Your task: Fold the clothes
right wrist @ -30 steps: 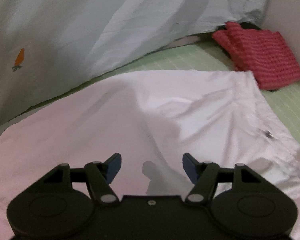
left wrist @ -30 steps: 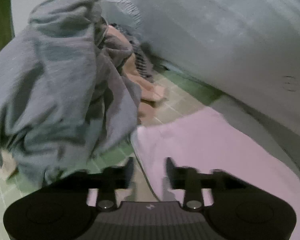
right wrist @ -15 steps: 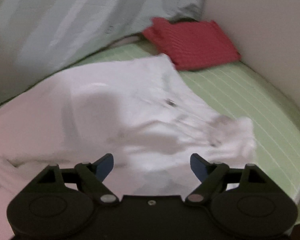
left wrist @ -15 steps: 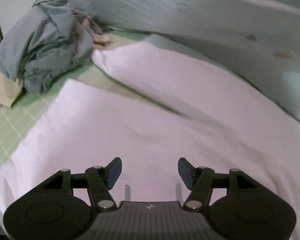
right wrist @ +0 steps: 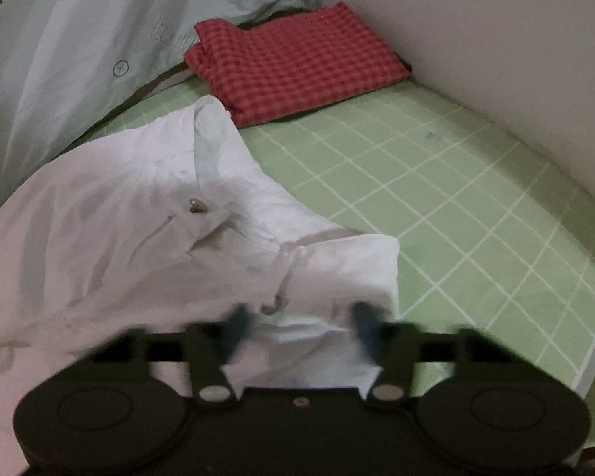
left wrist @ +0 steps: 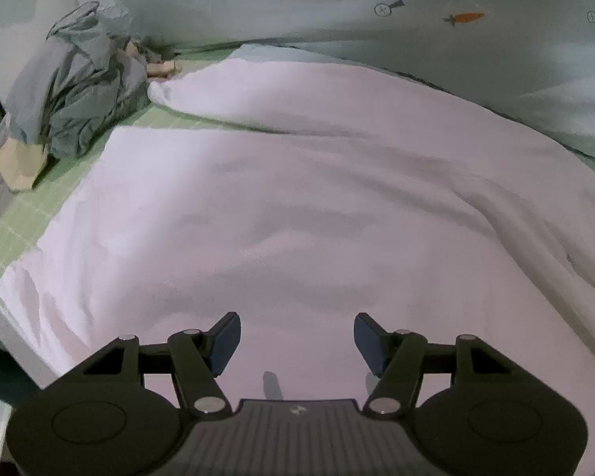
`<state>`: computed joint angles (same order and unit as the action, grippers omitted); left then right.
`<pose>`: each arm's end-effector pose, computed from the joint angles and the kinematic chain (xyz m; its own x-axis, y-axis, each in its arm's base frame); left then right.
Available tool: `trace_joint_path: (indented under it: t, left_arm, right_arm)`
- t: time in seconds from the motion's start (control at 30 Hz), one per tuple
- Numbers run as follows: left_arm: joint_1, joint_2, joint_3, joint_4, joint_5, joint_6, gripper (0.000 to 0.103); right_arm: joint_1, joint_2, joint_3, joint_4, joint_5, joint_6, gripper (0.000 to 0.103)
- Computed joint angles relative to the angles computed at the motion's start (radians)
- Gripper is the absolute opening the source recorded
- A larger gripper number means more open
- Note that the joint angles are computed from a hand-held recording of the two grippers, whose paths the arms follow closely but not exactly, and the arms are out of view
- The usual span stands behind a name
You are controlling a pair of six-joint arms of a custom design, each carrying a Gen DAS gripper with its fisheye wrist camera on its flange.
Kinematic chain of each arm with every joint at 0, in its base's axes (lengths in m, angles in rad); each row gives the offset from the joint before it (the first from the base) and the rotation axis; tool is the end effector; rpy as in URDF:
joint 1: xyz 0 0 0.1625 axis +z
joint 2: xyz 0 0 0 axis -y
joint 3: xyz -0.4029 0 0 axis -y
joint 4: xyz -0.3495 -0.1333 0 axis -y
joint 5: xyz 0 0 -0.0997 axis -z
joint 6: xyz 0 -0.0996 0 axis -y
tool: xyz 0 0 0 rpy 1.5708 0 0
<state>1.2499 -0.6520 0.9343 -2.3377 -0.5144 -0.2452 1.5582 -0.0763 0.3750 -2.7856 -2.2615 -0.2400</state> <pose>-0.0331 -0.7972 0.3127 -0.6448 -0.4266 -0.6342 0.1264 0.7588 -0.6389 0.0590 -0.8582 0.1227 -0.7443 0.3555 0.5654 -0.1742 0.7138 -0.6783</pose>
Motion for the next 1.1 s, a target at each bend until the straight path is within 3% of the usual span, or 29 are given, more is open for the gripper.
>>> trace_joint_path:
  t: [0.03, 0.1, 0.23, 0.27, 0.33, 0.43, 0.47, 0.5, 0.57, 0.67, 0.8, 0.87, 0.9, 0.93, 0.97, 1.0, 1.1]
  left_arm:
    - [-0.003, 0.003, 0.001, 0.004, -0.001, -0.008, 0.064]
    - [-0.009, 0.008, 0.002, 0.014, -0.004, -0.025, 0.064]
    - [-0.021, 0.025, -0.002, 0.028, -0.019, -0.024, 0.064]
    - [-0.02, 0.032, -0.013, 0.043, -0.027, -0.029, 0.064]
    - [-0.018, 0.047, -0.035, 0.075, -0.043, -0.037, 0.064]
    - [-0.016, 0.071, -0.071, 0.118, -0.066, -0.045, 0.064]
    - [-0.017, 0.077, -0.079, 0.118, -0.071, -0.038, 0.064]
    - [-0.019, 0.082, -0.085, 0.115, -0.074, -0.027, 0.064]
    - [-0.025, 0.089, -0.089, 0.088, -0.071, 0.009, 0.064]
    - [-0.033, 0.089, -0.079, 0.058, -0.054, 0.047, 0.064]
    - [-0.04, 0.077, -0.057, 0.058, -0.029, 0.044, 0.064]
    - [-0.043, 0.08, -0.061, 0.077, -0.019, 0.021, 0.064]
    - [-0.044, 0.083, -0.067, 0.09, -0.016, 0.01, 0.064]
    - [-0.044, 0.085, -0.073, 0.105, -0.015, -0.003, 0.064]
    - [-0.044, 0.088, -0.079, 0.123, -0.016, -0.019, 0.064]
    - [-0.044, 0.09, -0.084, 0.132, -0.018, -0.026, 0.064]
    - [-0.045, 0.092, -0.081, 0.117, -0.022, -0.011, 0.064]
  right_arm:
    - [-0.002, -0.018, 0.041, -0.029, -0.002, 0.002, 0.0]
    - [-0.012, -0.086, 0.176, -0.113, 0.02, -0.012, 0.0]
    - [-0.015, -0.153, 0.323, -0.302, -0.096, -0.104, 0.0]
    - [-0.026, -0.193, 0.388, -0.325, -0.102, -0.078, 0.0]
    - [-0.048, -0.268, 0.5, -0.345, -0.093, -0.014, 0.0]
    - [-0.062, -0.319, 0.567, -0.358, -0.006, -0.034, 0.004]
    - [-0.063, -0.322, 0.57, -0.352, 0.027, -0.042, 0.011]
    - [-0.063, -0.321, 0.564, -0.341, 0.067, -0.048, 0.031]
    - [-0.066, -0.311, 0.539, -0.312, 0.142, -0.044, 0.046]
    - [-0.071, -0.269, 0.45, -0.223, 0.199, -0.006, 0.062]
    - [-0.066, -0.175, 0.271, -0.107, 0.158, 0.006, 0.065]
    - [-0.065, -0.149, 0.225, -0.087, 0.16, -0.004, 0.062]
    - [-0.068, -0.157, 0.24, -0.09, 0.174, -0.012, 0.046]
    - [-0.069, -0.162, 0.246, -0.088, 0.184, -0.02, 0.04]
    - [-0.068, -0.169, 0.264, -0.101, 0.181, -0.035, 0.024]
    - [-0.068, -0.189, 0.301, -0.124, 0.185, -0.047, 0.015]
    - [-0.065, -0.261, 0.432, -0.207, 0.182, -0.035, 0.013]
